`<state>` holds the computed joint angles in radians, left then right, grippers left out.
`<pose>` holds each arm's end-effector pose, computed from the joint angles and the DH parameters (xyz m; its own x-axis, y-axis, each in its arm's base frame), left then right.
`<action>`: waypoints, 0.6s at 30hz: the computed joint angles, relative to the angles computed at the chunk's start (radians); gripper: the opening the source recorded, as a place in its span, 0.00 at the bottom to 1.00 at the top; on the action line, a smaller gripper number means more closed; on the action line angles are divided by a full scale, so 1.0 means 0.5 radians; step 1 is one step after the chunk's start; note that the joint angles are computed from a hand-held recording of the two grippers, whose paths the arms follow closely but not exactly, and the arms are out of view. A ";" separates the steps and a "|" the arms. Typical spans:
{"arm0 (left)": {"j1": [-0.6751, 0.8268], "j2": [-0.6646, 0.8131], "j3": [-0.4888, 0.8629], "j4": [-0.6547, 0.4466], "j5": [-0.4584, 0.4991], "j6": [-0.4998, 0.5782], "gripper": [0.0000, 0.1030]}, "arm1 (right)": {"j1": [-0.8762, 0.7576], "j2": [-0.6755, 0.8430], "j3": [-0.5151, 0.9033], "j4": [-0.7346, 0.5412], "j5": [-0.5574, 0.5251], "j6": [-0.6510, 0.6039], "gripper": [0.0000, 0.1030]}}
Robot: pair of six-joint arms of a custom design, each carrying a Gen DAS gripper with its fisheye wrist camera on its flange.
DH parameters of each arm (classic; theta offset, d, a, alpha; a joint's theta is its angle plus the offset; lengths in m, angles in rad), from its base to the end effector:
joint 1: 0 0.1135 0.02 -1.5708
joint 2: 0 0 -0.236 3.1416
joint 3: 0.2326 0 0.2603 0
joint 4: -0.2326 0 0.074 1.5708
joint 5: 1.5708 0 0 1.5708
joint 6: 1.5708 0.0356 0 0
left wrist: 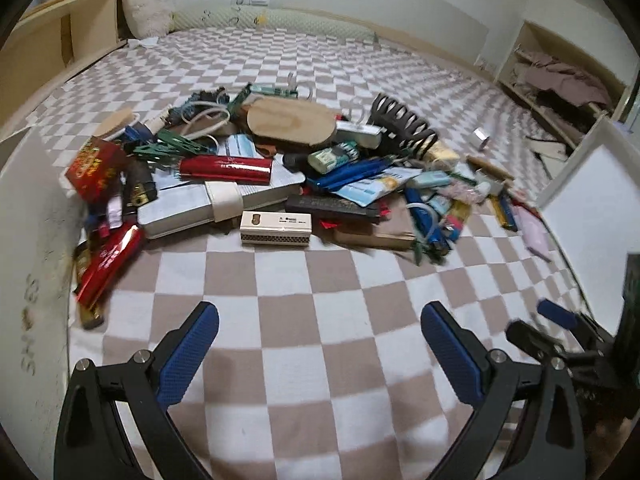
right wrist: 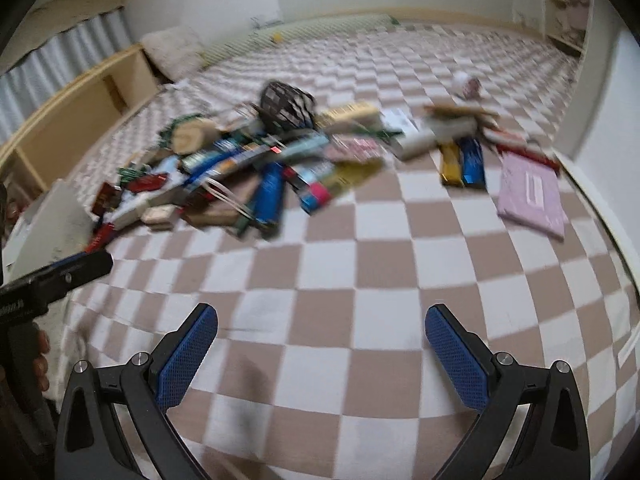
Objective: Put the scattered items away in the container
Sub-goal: 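Lower the left gripper onto the white rectangular case and close it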
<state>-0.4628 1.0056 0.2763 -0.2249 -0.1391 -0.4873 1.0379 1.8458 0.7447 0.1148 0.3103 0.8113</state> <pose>0.1683 -0.0785 0.0996 -0.8185 -0.1098 -0.5639 -0.0145 0.9852 -0.1708 0.1678 0.2630 0.0519 -0.8245 -0.0386 -0.5646 -0.1986 0.9540 0.2248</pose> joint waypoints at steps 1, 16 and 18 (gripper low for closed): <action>0.022 0.112 0.030 0.069 0.007 0.018 0.99 | -0.014 0.022 -0.002 0.008 -0.034 0.023 1.00; 0.444 1.046 0.374 0.565 0.173 0.181 0.91 | 0.100 0.307 0.225 -0.166 0.190 -0.181 1.00; 0.466 1.068 0.389 0.596 0.173 0.203 0.91 | 0.090 0.305 0.207 -0.132 0.175 -0.208 1.00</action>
<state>-0.2299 1.5394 0.4707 0.0732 -0.0527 -0.3857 1.0828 1.9983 0.8483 0.0490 0.3981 0.7072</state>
